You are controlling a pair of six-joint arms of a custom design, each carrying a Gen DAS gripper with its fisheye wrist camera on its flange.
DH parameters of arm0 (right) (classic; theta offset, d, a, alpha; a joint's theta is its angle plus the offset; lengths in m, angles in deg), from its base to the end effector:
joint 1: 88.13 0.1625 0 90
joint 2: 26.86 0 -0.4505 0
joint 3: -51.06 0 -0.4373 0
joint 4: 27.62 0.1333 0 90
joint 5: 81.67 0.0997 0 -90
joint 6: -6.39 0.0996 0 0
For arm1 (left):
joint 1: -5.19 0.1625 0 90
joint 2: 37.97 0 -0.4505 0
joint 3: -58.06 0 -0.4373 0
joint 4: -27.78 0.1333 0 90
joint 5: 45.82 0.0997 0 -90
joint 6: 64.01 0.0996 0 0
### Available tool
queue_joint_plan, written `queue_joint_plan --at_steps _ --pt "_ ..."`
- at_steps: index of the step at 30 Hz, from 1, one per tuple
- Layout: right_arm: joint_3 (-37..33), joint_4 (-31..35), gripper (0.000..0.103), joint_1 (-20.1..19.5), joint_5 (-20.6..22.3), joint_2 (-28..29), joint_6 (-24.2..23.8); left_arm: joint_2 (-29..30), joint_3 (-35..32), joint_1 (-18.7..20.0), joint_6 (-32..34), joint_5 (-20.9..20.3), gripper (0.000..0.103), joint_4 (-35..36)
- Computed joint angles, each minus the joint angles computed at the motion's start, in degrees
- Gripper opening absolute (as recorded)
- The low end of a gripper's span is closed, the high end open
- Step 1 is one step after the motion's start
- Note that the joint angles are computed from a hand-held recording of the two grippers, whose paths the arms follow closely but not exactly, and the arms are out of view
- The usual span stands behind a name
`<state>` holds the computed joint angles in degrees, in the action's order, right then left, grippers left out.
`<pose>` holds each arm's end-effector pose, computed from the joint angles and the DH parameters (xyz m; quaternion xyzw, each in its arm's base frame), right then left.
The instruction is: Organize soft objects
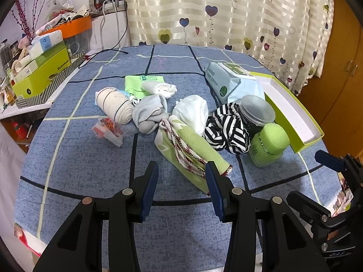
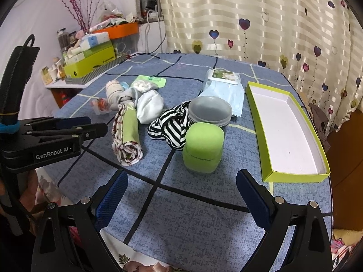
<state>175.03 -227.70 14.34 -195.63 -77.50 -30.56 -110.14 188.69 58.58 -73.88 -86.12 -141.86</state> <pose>0.2084 -0.5126 0.0786 0.3286 -0.8707 0.2596 0.2579 -0.1200 -0.5125 0.1946 0.1311 0.8856 -0.3162 0.3138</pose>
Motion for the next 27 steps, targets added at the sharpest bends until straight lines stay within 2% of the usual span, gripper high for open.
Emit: queue_joint_plan --at_steps 27 --pt "-0.4 1.1 0.097 0.1 1.5 0.2 -0.2 0.1 -0.4 -0.2 0.1 0.0 0.044 0.6"
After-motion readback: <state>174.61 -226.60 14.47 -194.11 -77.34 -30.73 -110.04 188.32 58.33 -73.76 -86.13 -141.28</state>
